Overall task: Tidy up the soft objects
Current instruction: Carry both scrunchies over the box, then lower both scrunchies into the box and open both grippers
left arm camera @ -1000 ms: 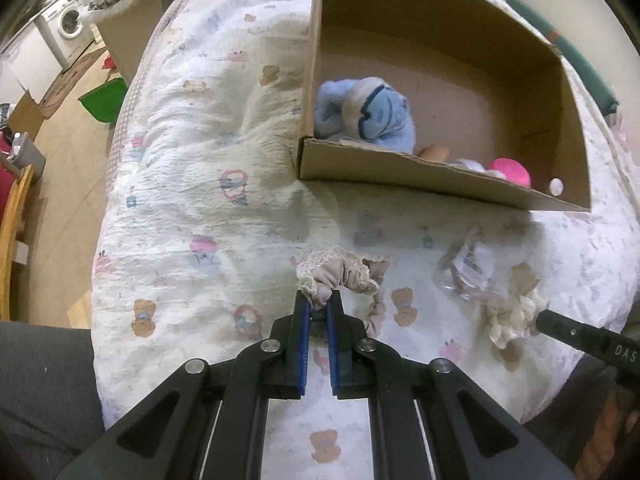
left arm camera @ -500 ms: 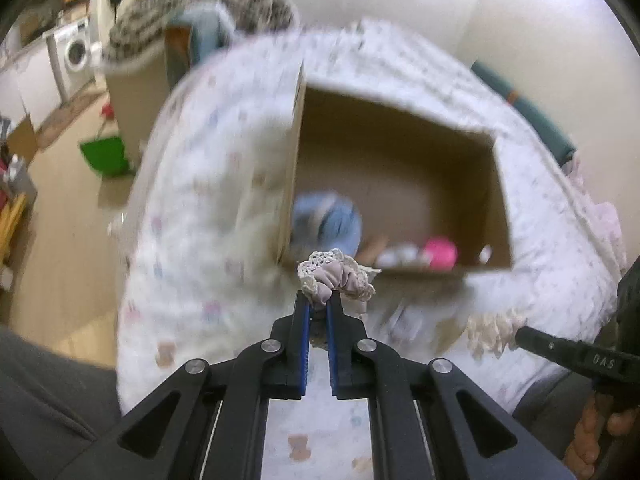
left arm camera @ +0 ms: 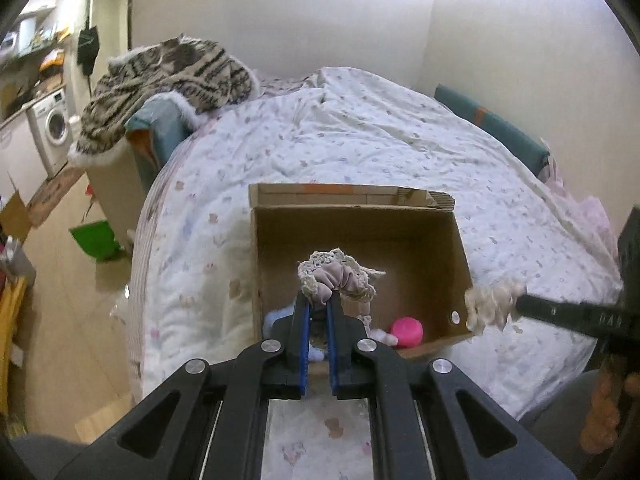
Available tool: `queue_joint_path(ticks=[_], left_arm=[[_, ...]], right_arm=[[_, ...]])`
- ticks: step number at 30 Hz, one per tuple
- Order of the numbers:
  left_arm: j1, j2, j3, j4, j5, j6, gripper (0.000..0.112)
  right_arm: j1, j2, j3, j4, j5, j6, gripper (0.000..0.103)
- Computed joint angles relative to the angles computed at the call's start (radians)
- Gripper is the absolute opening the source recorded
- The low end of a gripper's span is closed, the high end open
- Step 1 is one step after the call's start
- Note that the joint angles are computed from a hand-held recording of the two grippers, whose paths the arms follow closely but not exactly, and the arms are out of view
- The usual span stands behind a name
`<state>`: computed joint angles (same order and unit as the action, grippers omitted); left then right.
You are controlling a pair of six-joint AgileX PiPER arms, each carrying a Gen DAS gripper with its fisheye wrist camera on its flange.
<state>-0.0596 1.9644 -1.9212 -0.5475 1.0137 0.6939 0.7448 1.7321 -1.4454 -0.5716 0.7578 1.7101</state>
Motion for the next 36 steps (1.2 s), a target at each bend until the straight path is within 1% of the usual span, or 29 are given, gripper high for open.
queue_joint_path(ticks=[2, 4, 7, 11, 15, 19, 21, 24, 27, 29, 30, 33, 36], left_arm=[[-0.027, 0.021, -0.018, 0.024, -0.028, -0.002, 0.007], [-0.045, 0.057, -0.057, 0.045, -0.031, -0.017, 0.007], [-0.075, 0.131, -0.141, 0.090, -0.018, -0.069, 0.007], [-0.117, 0.255, -0.292, 0.162, 0.020, -0.148, 0.007], [-0.140, 0.344, -0.383, 0.196, 0.034, -0.196, 0.007], [-0.151, 0.380, -0.391, 0.206, 0.020, -0.205, 0.007], [-0.157, 0.397, -0.398, 0.212, 0.009, -0.203, 0.007], [-0.162, 0.412, -0.389, 0.223, -0.015, -0.209, 0.007], [-0.159, 0.443, -0.421, 0.233, 0.007, -0.246, 0.007], [-0.162, 0.444, -0.408, 0.247, -0.001, -0.253, 0.007], [-0.162, 0.438, -0.391, 0.249, -0.010, -0.252, 0.007], [-0.164, 0.448, -0.399, 0.249, 0.006, -0.252, 0.007], [-0.167, 0.445, -0.388, 0.241, 0.004, -0.245, 0.007]], right_arm=[[-0.022, 0.009, -0.020, 0.010, -0.001, -0.032, 0.010], [-0.048, 0.034, -0.053, 0.027, -0.001, -0.076, 0.010], [-0.078, 0.067, -0.088, 0.048, 0.002, -0.127, 0.010], [-0.115, 0.107, -0.101, 0.068, -0.025, -0.168, 0.010], [-0.145, 0.144, -0.082, 0.078, -0.064, -0.181, 0.010], [-0.172, 0.183, -0.067, 0.109, -0.104, -0.212, 0.010], [-0.179, 0.206, -0.082, 0.123, -0.103, -0.233, 0.010], [-0.176, 0.230, -0.089, 0.127, -0.124, -0.234, 0.010], [-0.163, 0.263, -0.131, 0.115, -0.084, -0.252, 0.010], [-0.154, 0.275, -0.155, 0.092, -0.062, -0.256, 0.010], [-0.154, 0.279, -0.160, 0.094, -0.065, -0.265, 0.010], [-0.160, 0.287, -0.162, 0.114, -0.073, -0.274, 0.010], [-0.166, 0.297, -0.170, 0.131, -0.065, -0.290, 0.010]])
